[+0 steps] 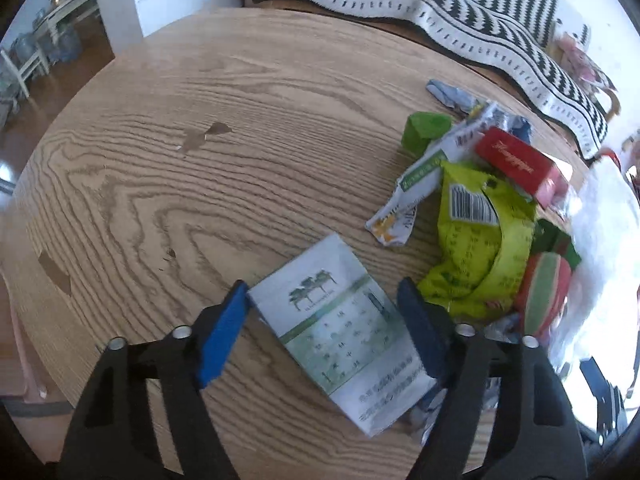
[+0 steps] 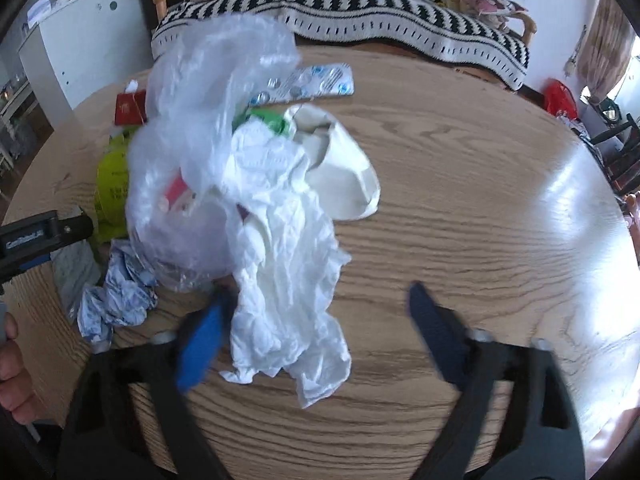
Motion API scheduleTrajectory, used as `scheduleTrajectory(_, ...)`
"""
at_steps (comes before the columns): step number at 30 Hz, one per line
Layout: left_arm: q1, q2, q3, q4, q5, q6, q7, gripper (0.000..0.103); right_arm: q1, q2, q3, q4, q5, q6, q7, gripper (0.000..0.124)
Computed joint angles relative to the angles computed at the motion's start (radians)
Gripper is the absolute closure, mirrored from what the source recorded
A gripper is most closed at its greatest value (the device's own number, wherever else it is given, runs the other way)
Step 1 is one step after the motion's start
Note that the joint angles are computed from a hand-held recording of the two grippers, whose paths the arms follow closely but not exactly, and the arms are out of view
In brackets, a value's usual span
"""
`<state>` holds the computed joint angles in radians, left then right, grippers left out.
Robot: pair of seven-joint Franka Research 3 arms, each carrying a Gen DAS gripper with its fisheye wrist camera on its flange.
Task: Collect trash
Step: 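Grasp the white crumpled tissue with the right tool while the left tool grasps the white cigarette pack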
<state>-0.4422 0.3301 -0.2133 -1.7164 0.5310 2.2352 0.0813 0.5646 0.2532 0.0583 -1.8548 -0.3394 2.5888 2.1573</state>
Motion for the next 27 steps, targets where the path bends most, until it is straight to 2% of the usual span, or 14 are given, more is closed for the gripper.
scheduleTrajectory(1,0.001,-0.004,-0.002,-0.007,-0.001,0.010,0.006,0.034,-0.010,-0.004,0.006,-0.014,0.024,0.023,-0.011,0.071)
scheduleTrajectory(2,0.006,-0.016,-0.005,-0.025,-0.006,0.031,0.011,0.038,-0.014,-0.006,0.007,-0.015,0.036,0.019,-0.020,0.098)
scheduleTrajectory(3,0.008,-0.042,-0.009,-0.061,-0.012,0.052,0.007,0.050,-0.019,-0.011,0.010,-0.022,0.054,0.026,-0.027,0.103)
scheduleTrajectory(4,0.010,-0.055,-0.008,-0.077,-0.003,0.071,0.001,0.072,-0.023,-0.021,0.011,-0.031,0.067,0.034,-0.029,0.105)
scheduleTrajectory(5,0.009,-0.068,-0.008,-0.090,0.009,0.081,-0.004,0.079,-0.028,-0.035,0.011,-0.047,0.078,0.047,-0.029,0.109)
scheduleTrajectory(9,0.048,-0.127,-0.023,-0.183,-0.053,0.190,0.029,0.089,-0.036,-0.116,-0.005,-0.127,0.011,0.108,0.031,0.111)
scheduleTrajectory(13,0.068,-0.153,-0.034,-0.221,-0.102,0.237,0.087,0.089,-0.077,-0.180,0.012,-0.188,-0.002,0.139,0.042,0.111)
scheduleTrajectory(14,0.065,-0.158,-0.036,-0.227,-0.102,0.241,0.087,0.086,-0.089,-0.192,0.016,-0.202,-0.002,0.142,0.040,0.111)
scheduleTrajectory(16,0.045,-0.158,-0.037,-0.212,-0.054,0.223,0.065,0.059,-0.111,-0.199,0.026,-0.214,0.015,0.142,0.022,0.111)
scheduleTrajectory(17,0.034,-0.155,-0.037,-0.196,-0.032,0.198,0.048,0.027,-0.112,-0.217,0.034,-0.225,0.012,0.127,0.033,0.111)
scheduleTrajectory(18,0.014,-0.142,-0.032,-0.164,0.021,0.153,0.005,0.017,-0.117,-0.227,0.041,-0.236,0.013,0.125,0.035,0.111)
scheduleTrajectory(20,0.001,-0.123,-0.035,-0.123,0.032,0.101,-0.020,0.016,-0.125,-0.241,0.052,-0.248,0.013,0.122,0.046,0.111)
scheduleTrajectory(23,0.008,-0.106,-0.046,-0.105,-0.040,0.090,-0.008,0.016,-0.137,-0.273,0.065,-0.288,0.029,0.140,0.049,0.111)
scheduleTrajectory(27,0.001,-0.070,-0.045,-0.063,-0.108,-0.001,-0.021,0.016,-0.153,-0.294,0.085,-0.311,0.029,0.154,0.054,0.111)
